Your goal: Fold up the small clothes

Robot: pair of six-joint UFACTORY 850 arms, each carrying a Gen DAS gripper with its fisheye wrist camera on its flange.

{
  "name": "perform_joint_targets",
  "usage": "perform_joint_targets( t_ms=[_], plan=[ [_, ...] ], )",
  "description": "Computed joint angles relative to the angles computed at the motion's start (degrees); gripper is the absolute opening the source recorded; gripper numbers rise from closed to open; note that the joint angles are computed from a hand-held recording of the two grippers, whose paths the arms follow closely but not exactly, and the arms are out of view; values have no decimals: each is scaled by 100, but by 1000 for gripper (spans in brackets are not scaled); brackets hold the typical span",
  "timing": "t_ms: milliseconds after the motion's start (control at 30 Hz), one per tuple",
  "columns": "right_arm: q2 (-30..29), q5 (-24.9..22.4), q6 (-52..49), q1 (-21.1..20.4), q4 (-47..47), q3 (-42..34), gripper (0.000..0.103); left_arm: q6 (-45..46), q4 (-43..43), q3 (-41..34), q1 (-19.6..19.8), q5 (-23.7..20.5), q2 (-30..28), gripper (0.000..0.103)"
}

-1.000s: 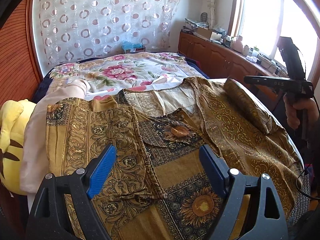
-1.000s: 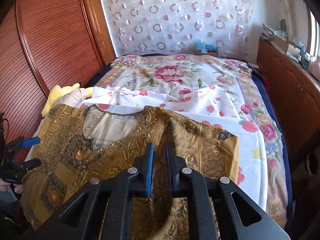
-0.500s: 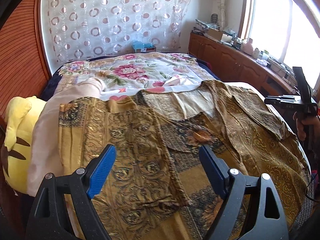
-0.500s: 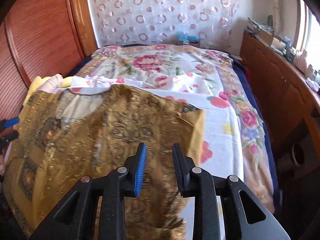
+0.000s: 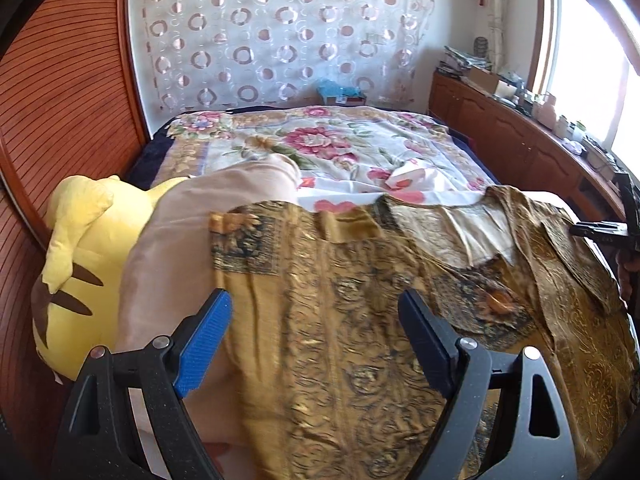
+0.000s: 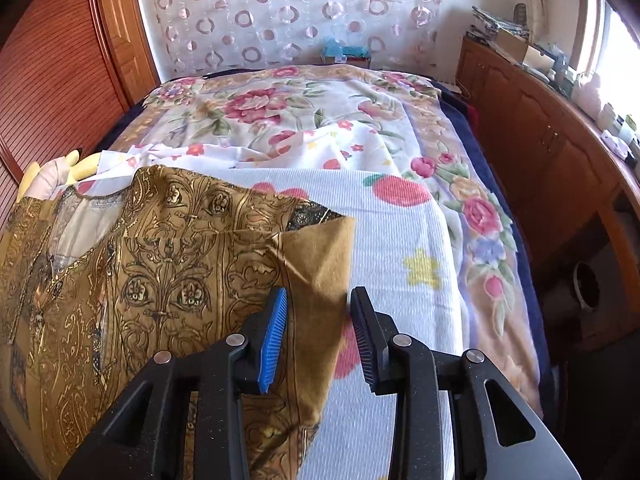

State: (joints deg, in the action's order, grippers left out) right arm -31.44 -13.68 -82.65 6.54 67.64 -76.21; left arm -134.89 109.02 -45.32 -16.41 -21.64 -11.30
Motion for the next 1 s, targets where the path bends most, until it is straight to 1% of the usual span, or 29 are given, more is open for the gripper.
perform_joint_targets(
  t_ms=[167, 267, 333, 367, 400, 433, 467, 500, 533, 567, 633, 667, 733, 767, 800, 900, 933, 967, 1000],
  plan=[
    [-46, 12, -1376, -9, 1324, 101, 34, -38, 52, -52, 278, 24, -89, 86],
    [-15, -21, -2320, -43, 2238, 237, 34, -265, 381, -112, 510, 155, -183, 86],
    [13, -32, -2868, -49, 2781, 330, 34, -256, 438, -161, 627, 229, -239, 73],
    [17, -35, -2959, -52, 2880, 349, 34, -276, 478, -190, 713, 319, -267, 70],
    [19, -26, -2940, -51, 2874, 352, 34, -384, 576, -208, 792, 409, -285, 68],
    [17, -4, -2824, -51, 2747, 338, 19, -498, 676, -204, 835, 457, -281, 68],
    [7, 11, -2696, -49, 2563, 311, 9, -588, 748, -201, 881, 489, -278, 68],
    [21, 7, -2412, -63, 2212, 280, 3, -609, 775, -202, 912, 502, -276, 68],
    [34, 0, -2193, -85, 1939, 253, 2, -650, 820, -200, 936, 506, -274, 68],
    [42, -3, -2167, -114, 1905, 230, 2, -737, 909, -186, 949, 508, -261, 68],
    [46, -135, -2323, -216, 2154, 177, 2, -887, 1058, -177, 970, 555, -255, 68],
    [20, -244, -2076, -271, 2012, 127, 2, -1000, 1192, -183, 989, 605, -263, 68],
    [-7, -405, -1734, -314, 1701, 81, 2, -1140, 1367, -203, 1012, 688, -293, 61],
    [-5, -367, -1737, -300, 1664, 89, 2, -1303, 1562, -208, 1039, 752, -303, 59],
    [-3, -311, -1702, -281, 1604, 93, 2, -1407, 1685, -222, 1049, 805, -316, 55],
    [-16, -345, -1685, -289, 1635, 76, 2, -1572, 1927, -272, 1076, 935, -356, 45],
    [-31, -333, -1654, -291, 1629, 59, 9, -1658, 2053, -294, 1087, 981, -376, 42],
    [-58, -262, -1602, -282, 1596, 24, 12, -1625, 2037, -307, 1089, 1008, -379, 42],
    [-71, -149, -1472, -252, 1471, 4, 21, -1493, 1919, -336, 1095, 1039, -397, 41]
  ],
)
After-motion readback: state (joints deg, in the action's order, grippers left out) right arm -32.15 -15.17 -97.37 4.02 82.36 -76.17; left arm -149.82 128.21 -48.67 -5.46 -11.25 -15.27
